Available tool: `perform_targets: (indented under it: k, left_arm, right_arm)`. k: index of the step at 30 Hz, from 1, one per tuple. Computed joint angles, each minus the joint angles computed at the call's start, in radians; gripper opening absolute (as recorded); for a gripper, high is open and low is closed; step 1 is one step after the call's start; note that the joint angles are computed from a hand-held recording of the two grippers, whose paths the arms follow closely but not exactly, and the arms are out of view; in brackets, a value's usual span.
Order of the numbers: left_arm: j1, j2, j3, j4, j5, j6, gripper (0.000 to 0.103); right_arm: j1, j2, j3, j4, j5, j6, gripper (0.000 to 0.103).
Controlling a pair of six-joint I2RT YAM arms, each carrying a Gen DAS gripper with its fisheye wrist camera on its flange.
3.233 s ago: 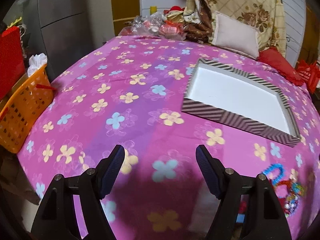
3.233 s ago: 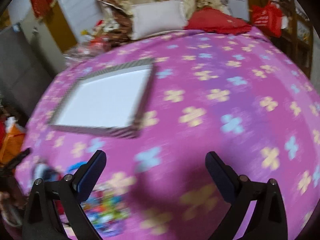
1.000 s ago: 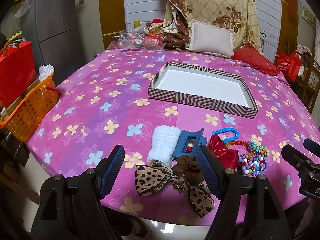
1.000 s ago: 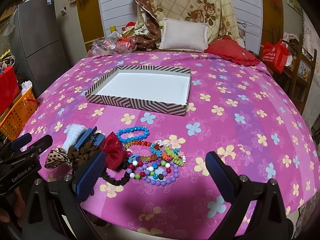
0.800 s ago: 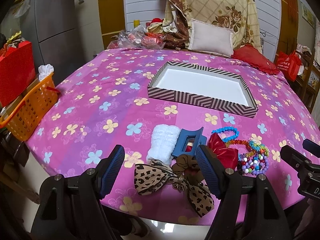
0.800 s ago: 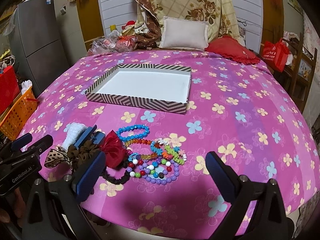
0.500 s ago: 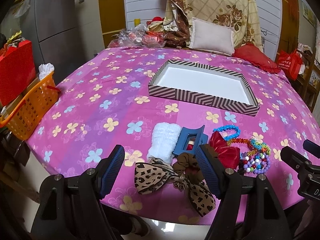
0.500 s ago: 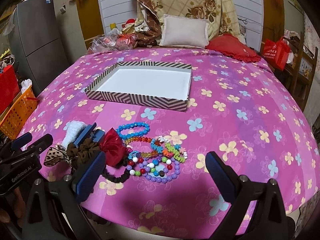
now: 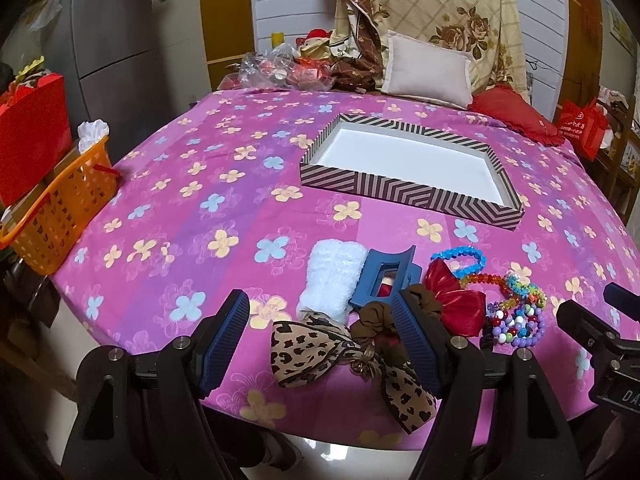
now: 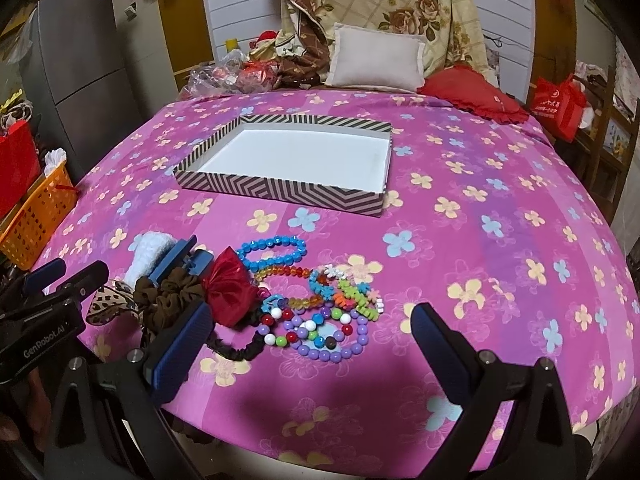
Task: Organize jewelry
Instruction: 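Reach the left tool to the white fluffy scrunchie while the right tool reaches the blue claw clip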
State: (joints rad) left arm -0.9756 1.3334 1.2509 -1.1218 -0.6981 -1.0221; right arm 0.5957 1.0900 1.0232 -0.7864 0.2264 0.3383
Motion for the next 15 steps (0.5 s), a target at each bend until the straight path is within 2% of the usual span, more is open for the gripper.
perform_targets:
  k: [7,15]
  left_arm:
    - [0.021,-0.016,-0.035,0.031,0.026,0.015,0.071]
    - [0.119,-0.109,-0.105,0.094,0.119,0.107,0.071]
  right_arm:
    - [0.003,0.012,-0.008,0.018,-0.01,-0.008,0.101]
    - [0.021,0.041,-0.002,0.053,-0.043,-0.035,0.101]
